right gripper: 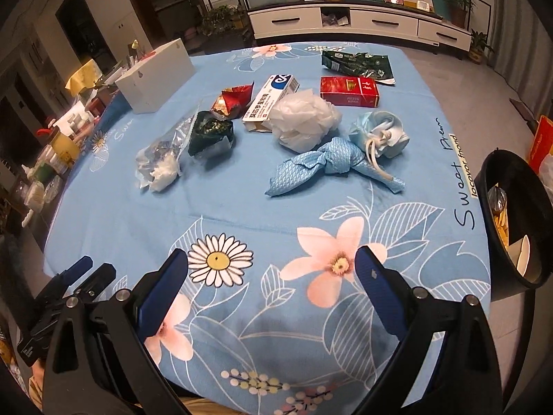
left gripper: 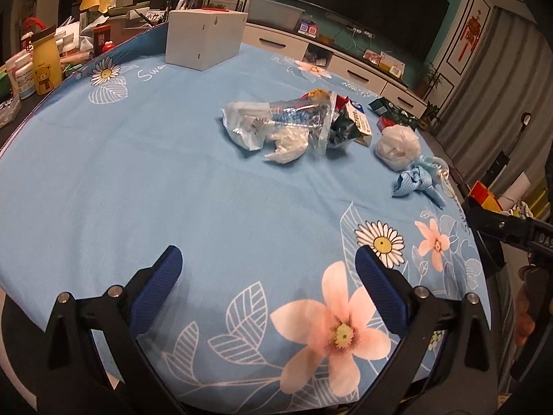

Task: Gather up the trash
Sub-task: 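Return both tools over the table toward the blue cloth, then grasp the light-blue cloth with the left tool while the right tool grasps the blue mask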

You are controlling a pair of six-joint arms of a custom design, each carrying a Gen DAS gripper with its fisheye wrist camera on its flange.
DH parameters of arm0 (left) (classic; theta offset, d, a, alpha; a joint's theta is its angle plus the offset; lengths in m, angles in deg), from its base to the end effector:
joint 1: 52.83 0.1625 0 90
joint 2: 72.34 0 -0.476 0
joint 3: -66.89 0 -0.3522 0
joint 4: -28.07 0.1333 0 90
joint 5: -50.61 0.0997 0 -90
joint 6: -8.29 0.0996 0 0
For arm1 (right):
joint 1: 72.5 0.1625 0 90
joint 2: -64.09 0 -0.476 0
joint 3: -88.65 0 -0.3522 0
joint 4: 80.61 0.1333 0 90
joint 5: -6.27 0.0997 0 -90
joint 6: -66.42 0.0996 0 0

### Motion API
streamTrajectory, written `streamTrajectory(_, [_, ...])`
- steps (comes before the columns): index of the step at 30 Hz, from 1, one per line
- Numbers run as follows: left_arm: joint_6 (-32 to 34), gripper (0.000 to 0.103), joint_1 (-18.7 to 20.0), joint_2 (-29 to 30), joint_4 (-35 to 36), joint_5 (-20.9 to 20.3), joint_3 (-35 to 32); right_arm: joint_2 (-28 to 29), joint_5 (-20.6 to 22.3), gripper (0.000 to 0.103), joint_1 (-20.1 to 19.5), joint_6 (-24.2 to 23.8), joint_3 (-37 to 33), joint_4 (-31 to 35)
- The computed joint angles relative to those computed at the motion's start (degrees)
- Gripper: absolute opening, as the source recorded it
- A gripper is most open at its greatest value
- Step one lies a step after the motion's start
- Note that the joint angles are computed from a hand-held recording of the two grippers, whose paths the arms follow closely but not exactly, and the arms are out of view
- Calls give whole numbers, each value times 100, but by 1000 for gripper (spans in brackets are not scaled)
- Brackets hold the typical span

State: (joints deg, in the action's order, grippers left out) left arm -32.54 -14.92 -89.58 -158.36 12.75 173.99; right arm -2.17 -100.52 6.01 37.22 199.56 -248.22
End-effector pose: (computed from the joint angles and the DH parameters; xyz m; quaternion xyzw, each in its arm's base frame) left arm -0.3128 -0.5122 -0.0979 0.0629 0.8949 -0.3535 0.2649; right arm -0.0126 -0.5870 0.3249 0.1051 -0.9437 0.2145 0.2288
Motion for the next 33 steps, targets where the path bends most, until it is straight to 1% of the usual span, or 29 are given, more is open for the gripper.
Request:
streamTrajectory(8, [243, 100, 156, 59, -64, -66, -257, 172, 23, 95, -64, -117, -201, -128])
streamTrajectory(12, [294, 100, 226, 77, 70, -56, -397, 292, 62, 95, -119, -176, -332, -170])
streamTrajectory(16, [391, 100, 297, 111, 127, -111, -550, 408, 109, 95, -205, -98, -528, -57])
streamTrajectory(21, [976, 100, 349, 264, -119, -397, -864, 458, 190, 95, -330, -45, -714, -109])
streamTrajectory(24, [1635, 100, 401, 472, -255, -800, -1298, 447, 278, 95, -467, 132, -896, -146])
streamTrajectory(27, [2066, 100, 463, 701, -92, -1094, -1824, 482, 387, 95, -599, 328, -1175, -83])
streamTrajectory(29, [2331, 100, 508, 927, 117, -1228, -2321, 563, 485, 95, -682, 440, -1438, 55])
streamTrajectory(31, [2637, 100, 565, 1151, 348, -1468, -2825, 682, 590, 95, -760, 635, -1754, 315])
streamTrajectory(33, [2914, 100, 603, 1397, 737, -1614, -3395, 800, 704, 95, -813, 744, -1997, 480])
